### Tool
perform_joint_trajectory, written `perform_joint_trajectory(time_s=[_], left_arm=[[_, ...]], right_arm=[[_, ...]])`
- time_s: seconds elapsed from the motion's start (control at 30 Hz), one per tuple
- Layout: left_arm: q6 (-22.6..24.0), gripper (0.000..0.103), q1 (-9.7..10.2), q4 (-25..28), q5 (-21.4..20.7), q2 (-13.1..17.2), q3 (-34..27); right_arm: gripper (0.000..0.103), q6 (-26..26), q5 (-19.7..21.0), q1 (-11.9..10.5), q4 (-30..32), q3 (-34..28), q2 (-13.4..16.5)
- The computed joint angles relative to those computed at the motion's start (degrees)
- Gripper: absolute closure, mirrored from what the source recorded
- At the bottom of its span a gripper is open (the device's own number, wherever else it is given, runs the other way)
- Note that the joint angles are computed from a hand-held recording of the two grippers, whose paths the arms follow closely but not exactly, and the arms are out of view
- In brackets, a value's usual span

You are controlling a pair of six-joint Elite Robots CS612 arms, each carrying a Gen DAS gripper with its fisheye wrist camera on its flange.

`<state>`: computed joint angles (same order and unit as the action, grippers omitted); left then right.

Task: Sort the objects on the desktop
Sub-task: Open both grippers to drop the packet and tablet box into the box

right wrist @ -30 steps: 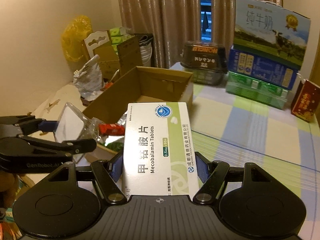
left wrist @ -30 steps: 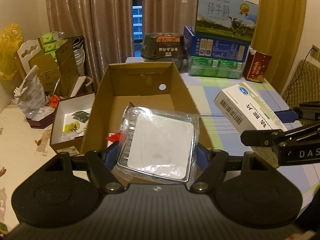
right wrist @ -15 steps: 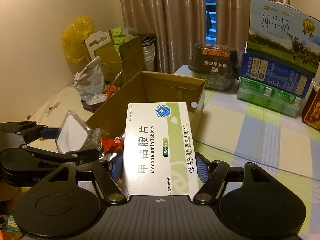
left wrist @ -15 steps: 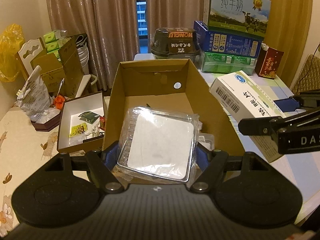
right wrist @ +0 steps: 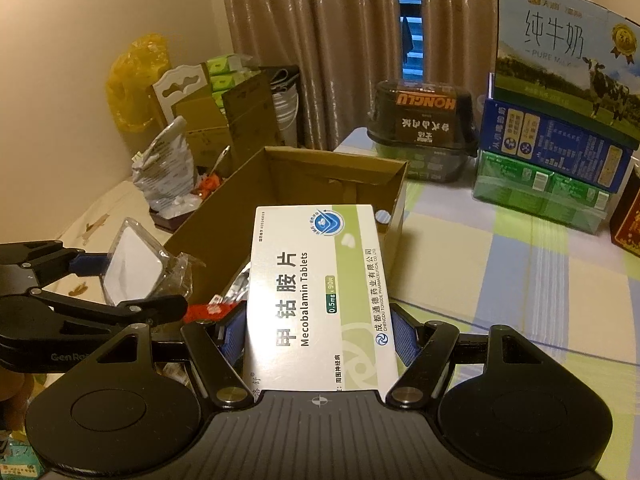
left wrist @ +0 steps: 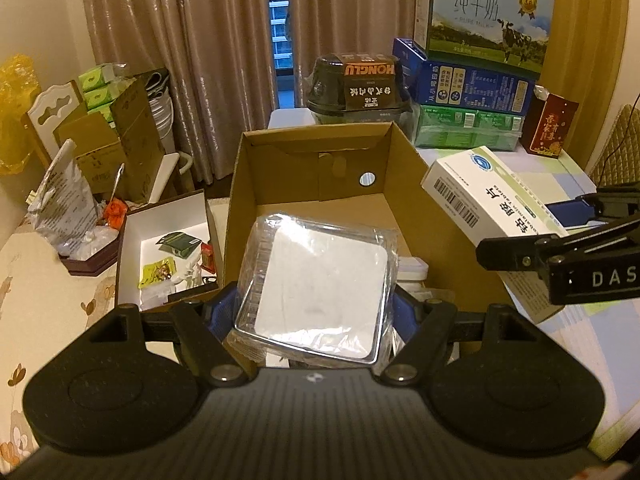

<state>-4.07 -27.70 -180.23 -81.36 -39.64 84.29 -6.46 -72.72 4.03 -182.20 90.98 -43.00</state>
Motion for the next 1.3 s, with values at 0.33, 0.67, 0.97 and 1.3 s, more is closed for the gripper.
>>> perform_joint_trajectory(time_s=[0.33,0.67,0.97,1.3], left_arm=[[-1.1,0.018,0.84,0.57,-1.6,3.06,-3.94],[-1.4,0.018,1.05,-0.43,-0.08,2.1,-1.54],[-1.14,0.018,0.96,-2.14,1.19,1.1,0.23],[-2.38,0.013,0.71,-3.1,0.89,0.54,1.42]], right_arm=[[0.035,0.83,-0.56,0.08,1.33,-2.87,1.95],[0.035,1.67,0.39,0.19,2.29,-3.55,2.67],[0.034,4.63,4.42,0.35,2.15,-5.05,3.51],[0.018,7.51,4.73,-0.51,-0.73,-3.33,2.62]])
